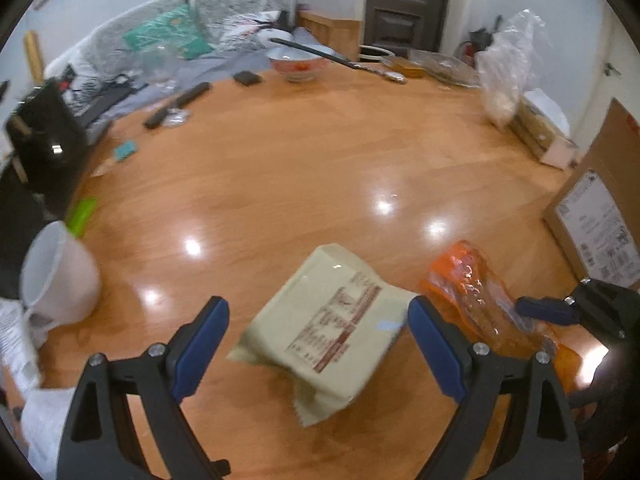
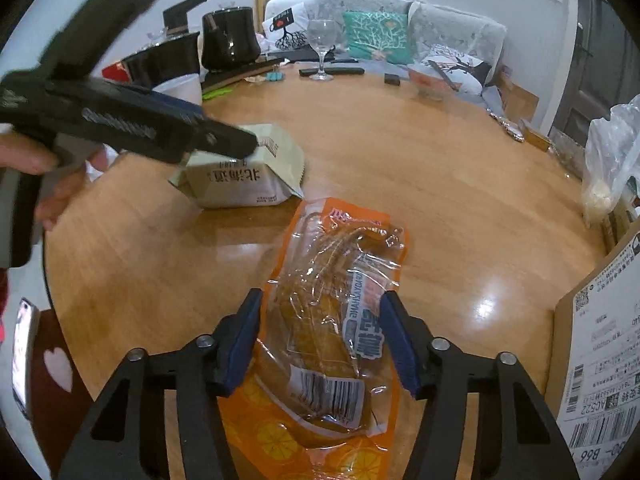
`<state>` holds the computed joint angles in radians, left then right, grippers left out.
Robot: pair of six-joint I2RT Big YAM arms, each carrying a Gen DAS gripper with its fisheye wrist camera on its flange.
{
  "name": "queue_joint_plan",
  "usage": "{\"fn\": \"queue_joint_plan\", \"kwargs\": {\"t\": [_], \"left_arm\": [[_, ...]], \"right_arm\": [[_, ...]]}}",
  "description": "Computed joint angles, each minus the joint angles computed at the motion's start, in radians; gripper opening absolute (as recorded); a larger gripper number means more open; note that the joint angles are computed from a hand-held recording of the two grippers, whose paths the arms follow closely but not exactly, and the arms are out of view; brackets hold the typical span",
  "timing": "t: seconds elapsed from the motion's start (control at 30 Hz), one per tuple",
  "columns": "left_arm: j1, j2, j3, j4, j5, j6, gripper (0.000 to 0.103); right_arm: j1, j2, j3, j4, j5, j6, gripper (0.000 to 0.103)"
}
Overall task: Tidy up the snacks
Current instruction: 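Close the left gripper on the beige snack pack while the right reaches the orange sausage bag, then lift the beige pack with the left tool while the right grips the orange sausage bag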
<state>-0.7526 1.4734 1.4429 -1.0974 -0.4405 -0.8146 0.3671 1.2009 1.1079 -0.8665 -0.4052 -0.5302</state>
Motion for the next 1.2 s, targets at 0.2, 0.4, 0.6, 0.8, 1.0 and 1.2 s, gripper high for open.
{"fn": "queue_joint_plan", "kwargs": {"t": [0.2, 0.4, 0.6, 0.8, 1.0, 1.2], "left_arm": [[0.012, 0.032, 0.023, 0.005, 0.058, 0.103, 0.090], [-0.002, 0.050, 0.041, -0.027, 0.041, 0.132, 0.088], [-0.015, 0.061, 0.059, -0.067, 0.046, 0.131, 0.075], [-0.032, 0.070, 0.075, -0.099, 0.053, 0.100, 0.074], [-0.043, 0.100, 0.118, -0.167, 0.047, 0.009, 0.074], [-0.042, 0.116, 0.142, -0.195, 0.039, 0.015, 0.084]], "right_arm": [[-0.002, 0.028, 0.039, -0.041, -0.033, -0.017, 0.032], [-0.008, 0.035, 0.037, -0.028, -0.043, -0.035, 0.031], [-0.027, 0.045, 0.051, -0.054, -0.080, -0.066, 0.029], [-0.035, 0.054, 0.059, -0.065, -0.090, -0.089, 0.029], [-0.034, 0.039, 0.051, -0.051, -0.091, -0.092, 0.027], [-0.029, 0.029, 0.046, -0.048, -0.084, -0.106, 0.028]]}}
